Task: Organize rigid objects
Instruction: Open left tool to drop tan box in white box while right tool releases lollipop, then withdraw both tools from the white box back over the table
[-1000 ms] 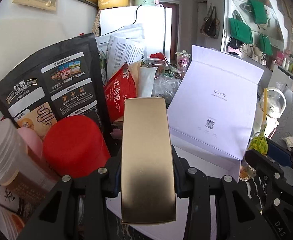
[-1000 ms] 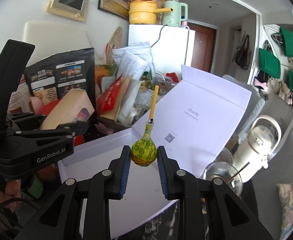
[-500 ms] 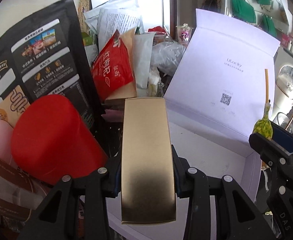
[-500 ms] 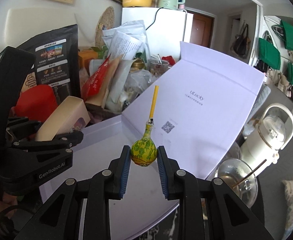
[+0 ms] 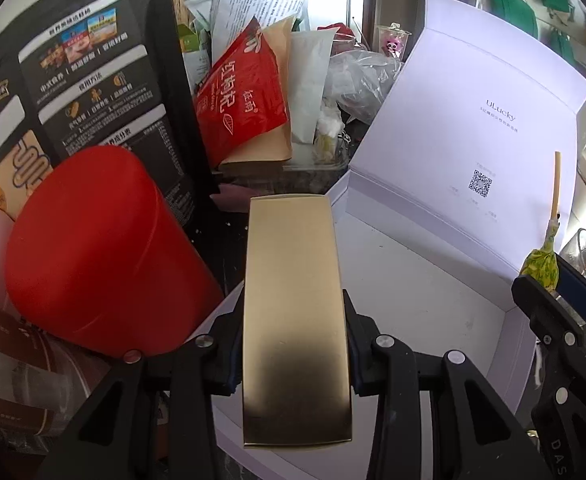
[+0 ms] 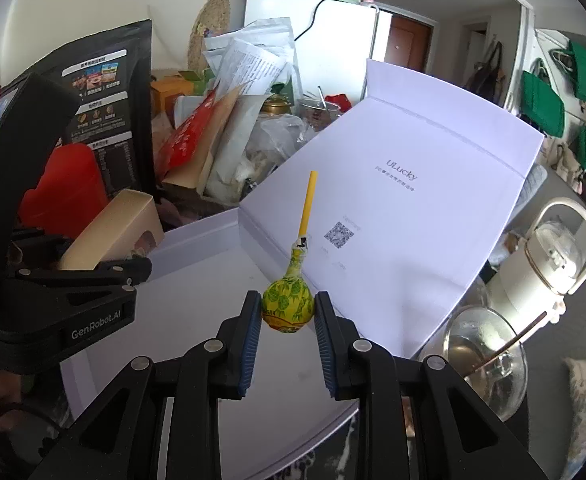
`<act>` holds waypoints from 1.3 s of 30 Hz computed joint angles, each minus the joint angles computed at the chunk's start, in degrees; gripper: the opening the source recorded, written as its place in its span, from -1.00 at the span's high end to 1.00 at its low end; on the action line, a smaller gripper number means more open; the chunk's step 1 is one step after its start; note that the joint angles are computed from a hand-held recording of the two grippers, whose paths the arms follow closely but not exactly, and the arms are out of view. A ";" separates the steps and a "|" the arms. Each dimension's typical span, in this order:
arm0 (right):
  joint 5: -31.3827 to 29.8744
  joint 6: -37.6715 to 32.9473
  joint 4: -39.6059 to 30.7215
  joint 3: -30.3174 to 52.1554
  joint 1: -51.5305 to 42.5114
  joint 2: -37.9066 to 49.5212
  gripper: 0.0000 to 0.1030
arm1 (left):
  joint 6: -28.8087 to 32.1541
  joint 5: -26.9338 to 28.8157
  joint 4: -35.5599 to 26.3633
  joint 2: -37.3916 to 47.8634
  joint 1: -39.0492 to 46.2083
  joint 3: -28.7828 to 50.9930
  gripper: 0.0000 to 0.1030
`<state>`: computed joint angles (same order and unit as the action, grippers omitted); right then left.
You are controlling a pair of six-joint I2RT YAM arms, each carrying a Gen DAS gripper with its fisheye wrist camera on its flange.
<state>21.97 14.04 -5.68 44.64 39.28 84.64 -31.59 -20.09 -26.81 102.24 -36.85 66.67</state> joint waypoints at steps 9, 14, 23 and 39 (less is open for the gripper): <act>0.74 0.31 -1.33 0.50 -0.74 -0.16 0.32 | -0.77 -0.53 -1.82 2.00 -0.39 1.93 -0.48; 0.95 0.31 -1.57 0.12 -0.71 -1.35 0.32 | -0.96 -1.55 -2.03 0.54 -1.19 1.61 -0.48; 2.42 0.77 -3.23 -1.20 0.50 -5.79 0.32 | -2.31 -2.91 -3.44 -2.77 -2.99 0.71 -0.48; 8.55 3.57 -12.12 -2.78 6.82 -18.91 0.32 | -5.22 -8.81 -10.44 -12.74 -9.31 -0.14 -0.48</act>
